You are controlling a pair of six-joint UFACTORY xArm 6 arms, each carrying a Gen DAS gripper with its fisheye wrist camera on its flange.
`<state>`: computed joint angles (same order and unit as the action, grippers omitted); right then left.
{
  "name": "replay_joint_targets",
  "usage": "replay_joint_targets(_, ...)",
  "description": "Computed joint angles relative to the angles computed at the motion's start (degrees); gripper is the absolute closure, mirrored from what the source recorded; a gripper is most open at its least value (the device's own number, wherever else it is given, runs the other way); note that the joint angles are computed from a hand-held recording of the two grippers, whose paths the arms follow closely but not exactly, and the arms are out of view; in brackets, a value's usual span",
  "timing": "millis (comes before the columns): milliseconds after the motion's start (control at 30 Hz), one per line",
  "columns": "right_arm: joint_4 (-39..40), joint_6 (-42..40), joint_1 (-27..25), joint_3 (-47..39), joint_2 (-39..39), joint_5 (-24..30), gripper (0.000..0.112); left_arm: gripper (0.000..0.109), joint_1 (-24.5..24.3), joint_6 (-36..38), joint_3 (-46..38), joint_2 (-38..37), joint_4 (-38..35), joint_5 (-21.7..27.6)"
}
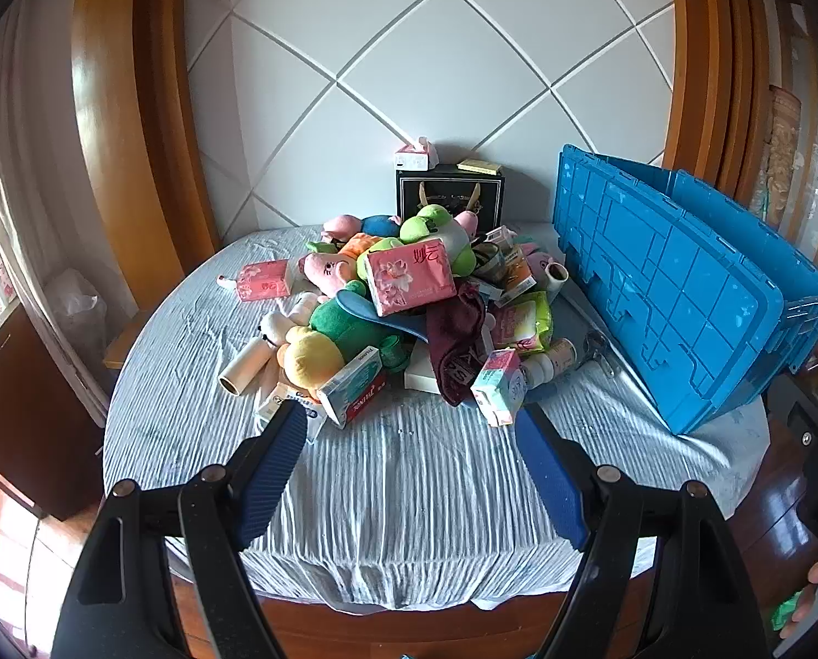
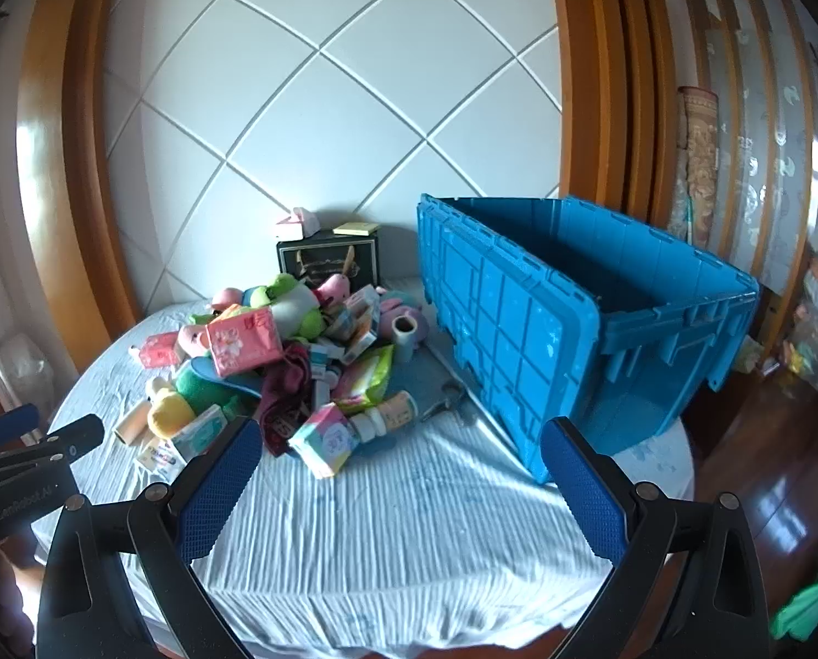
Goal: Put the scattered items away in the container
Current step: 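Move both tools toward the heap of items on the table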
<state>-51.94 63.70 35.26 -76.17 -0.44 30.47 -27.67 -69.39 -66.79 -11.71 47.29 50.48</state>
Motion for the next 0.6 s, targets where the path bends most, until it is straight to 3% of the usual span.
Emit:
replay_joint_targets(267,1.7,-0.5,1.3,-3.6,4.3,1.6,0.009,0.030,4.0,2.9,3.2,-0.7,-3.0,-3.4)
replay_joint_targets(500,1.7,-2.1,-1.1,-9.1,11.7,-2.3,0.009,0.030,10.6,4.7,5.8,2.0,-7.8,-13.1)
replay_joint_targets(600,14.3,-13.6,-3.8,-13.7,18.7,-6.0,0.009,0.030,13.5,3.6,5.4,5.1,-7.3,-16.1)
